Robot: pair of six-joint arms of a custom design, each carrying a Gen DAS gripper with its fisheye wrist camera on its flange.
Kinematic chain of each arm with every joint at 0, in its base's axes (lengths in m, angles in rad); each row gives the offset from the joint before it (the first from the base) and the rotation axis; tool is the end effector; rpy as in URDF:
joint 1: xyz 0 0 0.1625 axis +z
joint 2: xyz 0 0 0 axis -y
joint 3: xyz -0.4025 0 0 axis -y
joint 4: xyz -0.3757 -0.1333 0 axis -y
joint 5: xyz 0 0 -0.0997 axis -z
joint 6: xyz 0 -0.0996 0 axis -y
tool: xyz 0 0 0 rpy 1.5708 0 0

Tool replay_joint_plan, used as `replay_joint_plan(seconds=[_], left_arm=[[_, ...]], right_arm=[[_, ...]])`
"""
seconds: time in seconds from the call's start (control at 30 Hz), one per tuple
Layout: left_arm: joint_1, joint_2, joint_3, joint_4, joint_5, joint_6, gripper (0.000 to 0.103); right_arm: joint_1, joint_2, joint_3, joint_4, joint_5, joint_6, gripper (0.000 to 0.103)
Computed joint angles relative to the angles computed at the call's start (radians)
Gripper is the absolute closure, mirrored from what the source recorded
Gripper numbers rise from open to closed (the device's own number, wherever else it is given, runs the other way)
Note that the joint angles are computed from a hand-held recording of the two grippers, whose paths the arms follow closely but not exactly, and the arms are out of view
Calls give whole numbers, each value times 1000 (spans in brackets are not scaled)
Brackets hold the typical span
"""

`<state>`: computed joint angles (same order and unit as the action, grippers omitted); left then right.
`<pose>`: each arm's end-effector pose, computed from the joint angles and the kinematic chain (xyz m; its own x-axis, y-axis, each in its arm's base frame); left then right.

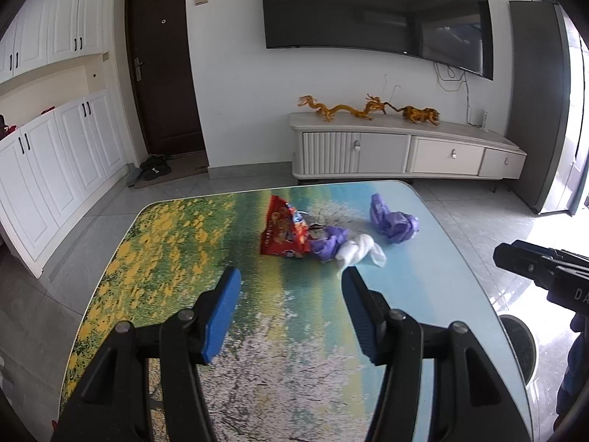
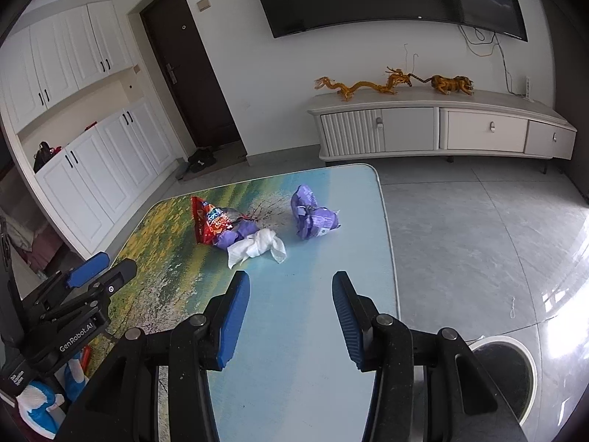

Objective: Collect trash
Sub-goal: 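Move both tools back over the table toward the red chip bag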

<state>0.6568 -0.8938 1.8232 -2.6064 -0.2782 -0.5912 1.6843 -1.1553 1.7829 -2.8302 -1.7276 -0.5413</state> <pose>-0.3187 -0.5349 0.1586 -0.6452 -0.2095 -0.7348 0.5154 0.5906 -0.6209 0.1855 -0.5879 0.2896 -0.8029 -0.4305 0.4123 -0.5894 0.6767 -0.4412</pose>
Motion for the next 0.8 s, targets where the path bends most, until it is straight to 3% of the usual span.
replay_joint_plan(seconds=[0.43, 0.8], left_arm=[[22, -31, 19, 73, 11, -77, 48], [28, -34, 33, 58, -4, -79, 48]], right_arm=[[12, 51, -35, 36, -1, -2, 59], [10, 75, -39, 60, -15, -5, 59]])
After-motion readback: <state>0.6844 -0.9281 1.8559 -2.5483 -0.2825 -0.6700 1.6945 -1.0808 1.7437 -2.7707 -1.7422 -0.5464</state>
